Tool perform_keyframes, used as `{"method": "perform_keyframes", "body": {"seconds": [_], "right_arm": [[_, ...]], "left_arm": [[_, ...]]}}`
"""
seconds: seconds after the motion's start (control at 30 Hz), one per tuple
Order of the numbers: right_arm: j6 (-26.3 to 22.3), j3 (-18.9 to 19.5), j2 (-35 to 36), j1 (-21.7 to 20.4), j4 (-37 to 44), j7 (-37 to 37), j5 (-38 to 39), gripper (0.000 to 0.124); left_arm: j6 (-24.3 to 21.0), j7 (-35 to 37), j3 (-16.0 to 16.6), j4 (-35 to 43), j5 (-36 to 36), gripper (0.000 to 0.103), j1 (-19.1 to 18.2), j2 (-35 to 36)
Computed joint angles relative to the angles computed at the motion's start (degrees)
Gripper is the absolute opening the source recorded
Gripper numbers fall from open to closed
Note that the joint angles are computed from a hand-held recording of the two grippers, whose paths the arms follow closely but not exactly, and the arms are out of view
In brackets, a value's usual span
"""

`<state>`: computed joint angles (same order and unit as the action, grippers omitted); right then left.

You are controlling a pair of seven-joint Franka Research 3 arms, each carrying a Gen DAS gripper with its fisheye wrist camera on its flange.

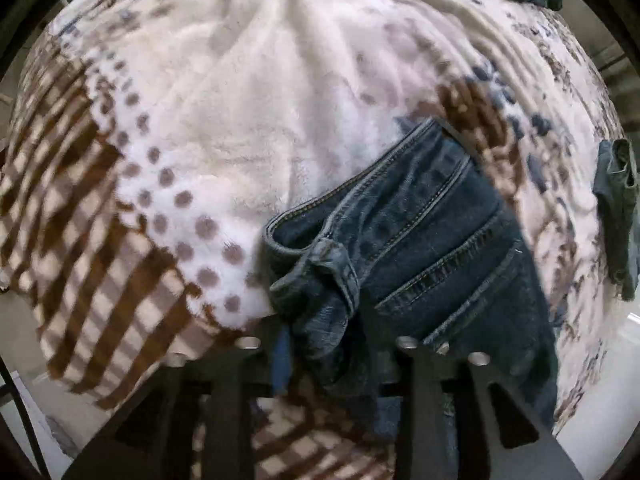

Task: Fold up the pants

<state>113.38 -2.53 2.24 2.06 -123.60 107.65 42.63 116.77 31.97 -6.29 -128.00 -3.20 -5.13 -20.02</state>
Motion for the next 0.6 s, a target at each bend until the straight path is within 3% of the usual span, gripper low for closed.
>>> {"method": "perform_keyframes", "body": {"seconds": [0.03, 0.1, 0.13, 0.2, 0.23, 0.27, 0.43, 0.5, 0.6], "right_arm": [[-0.52, -0.37, -0.56, -0.38, 0.43, -0.87, -0.35, 0.032], [-0.55, -0.96, -2.40, -0.98, 0.27, -2.00, -1.89, 0.054], [-0.31, -1.61, -4.41, -1.64, -0.30, -1.96, -2.85, 0.054], [0.41, -3.12, -8.07, -3.41, -1.65, -0.72, -5.03, 0.054], [0.82, -4.09, -9.76, -4.66, -2.34, 0.20, -6.33, 0.054], [1.65, -4.89, -11.57, -6.01, -3.34, 1.56, -7.99, 0.054], [8.12, -9.31, -10.86, -14.93, -0.78, 7.47, -19.83, 0.054], [11.92, -10.99, -6.72, -17.81, 2.33, 8.63, -21.68, 0.054], [12.97, -13.37, 1.08, -21.88, 8.49, 7.66, -22.10, 0.054]], "left_arm": [[-0.96, -0.64, -0.38, 1.00, 0.31, 0.040, -0.08, -0.38], [-4.76, -2.52, -2.04, 4.55, 1.88, 0.040, -0.77, -0.98], [-5.82, -2.65, -2.70, 6.14, 2.53, 0.041, -1.41, -0.75], [-8.66, -2.18, -4.79, 11.44, 4.45, 0.064, -3.31, 1.70], [-8.81, -1.89, -5.44, 13.10, 5.07, 0.084, -4.17, 2.89], [-8.53, -1.07, -6.63, 15.72, 6.37, 0.094, -5.35, 5.25], [-7.80, 0.54, -9.17, 27.51, 10.24, 0.094, -9.42, 18.92], [-7.78, -0.08, -9.65, 33.29, 10.64, 0.094, -11.12, 25.41], [-9.89, -0.76, -9.92, 41.19, 12.54, 0.094, -14.16, 33.01]]}}
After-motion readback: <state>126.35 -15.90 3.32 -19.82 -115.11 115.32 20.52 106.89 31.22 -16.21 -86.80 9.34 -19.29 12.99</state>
